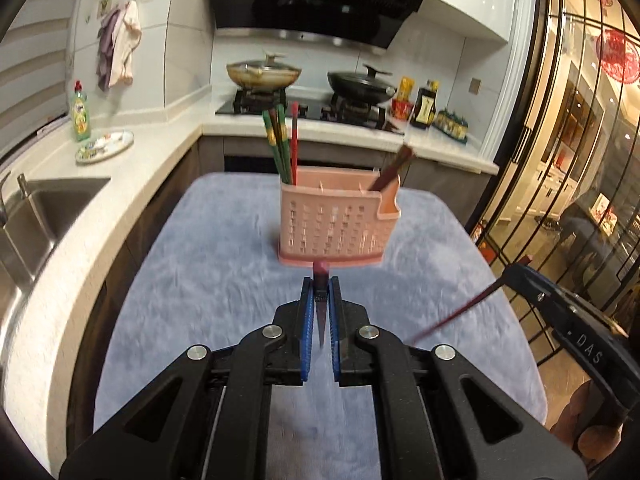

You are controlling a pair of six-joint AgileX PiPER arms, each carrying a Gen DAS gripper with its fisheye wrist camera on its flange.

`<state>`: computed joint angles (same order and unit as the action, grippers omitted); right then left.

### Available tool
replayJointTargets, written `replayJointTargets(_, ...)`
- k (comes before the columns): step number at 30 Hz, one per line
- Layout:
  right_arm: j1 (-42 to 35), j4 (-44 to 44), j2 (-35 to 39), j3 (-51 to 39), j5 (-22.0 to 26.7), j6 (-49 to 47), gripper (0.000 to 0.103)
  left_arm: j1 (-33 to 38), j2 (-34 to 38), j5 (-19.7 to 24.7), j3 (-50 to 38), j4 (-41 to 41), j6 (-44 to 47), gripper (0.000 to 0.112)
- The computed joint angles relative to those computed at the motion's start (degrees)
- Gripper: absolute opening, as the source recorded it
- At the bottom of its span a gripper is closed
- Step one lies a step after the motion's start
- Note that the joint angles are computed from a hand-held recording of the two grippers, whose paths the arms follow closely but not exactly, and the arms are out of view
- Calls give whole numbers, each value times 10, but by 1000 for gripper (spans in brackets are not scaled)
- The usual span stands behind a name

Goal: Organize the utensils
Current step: 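Lift both dark red chopsticks and carry them over the pink holder, then lower both chopsticks into the pink holder and open both grippers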

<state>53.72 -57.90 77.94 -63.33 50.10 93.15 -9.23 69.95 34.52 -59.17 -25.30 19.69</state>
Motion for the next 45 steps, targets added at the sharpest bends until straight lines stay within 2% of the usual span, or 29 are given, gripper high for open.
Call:
replayJointTargets(11,-93,31,53,-164,-53,-131,7,3,107,22,-228,2,-32,7)
replayJointTargets(19,-184,101,160,-385,-68,-274,7,-2,218,27,-425,52,-104,7)
replayJointTargets(25,-234,154,248,-528,-60,-351,7,-7,319,53,-572,101,-156,7)
replayJointTargets(30,-267,200,310,-592,-48,-395,7,-13,367,58,-608,115,-167,7)
replayJointTargets(39,-296,240,325,-501,-98,-379,7,-18,392,37,-552,111,-158,7)
replayJointTargets(45,-299,268,347,-503,-95,-406,7,-20,409,40,-544,112,-157,7)
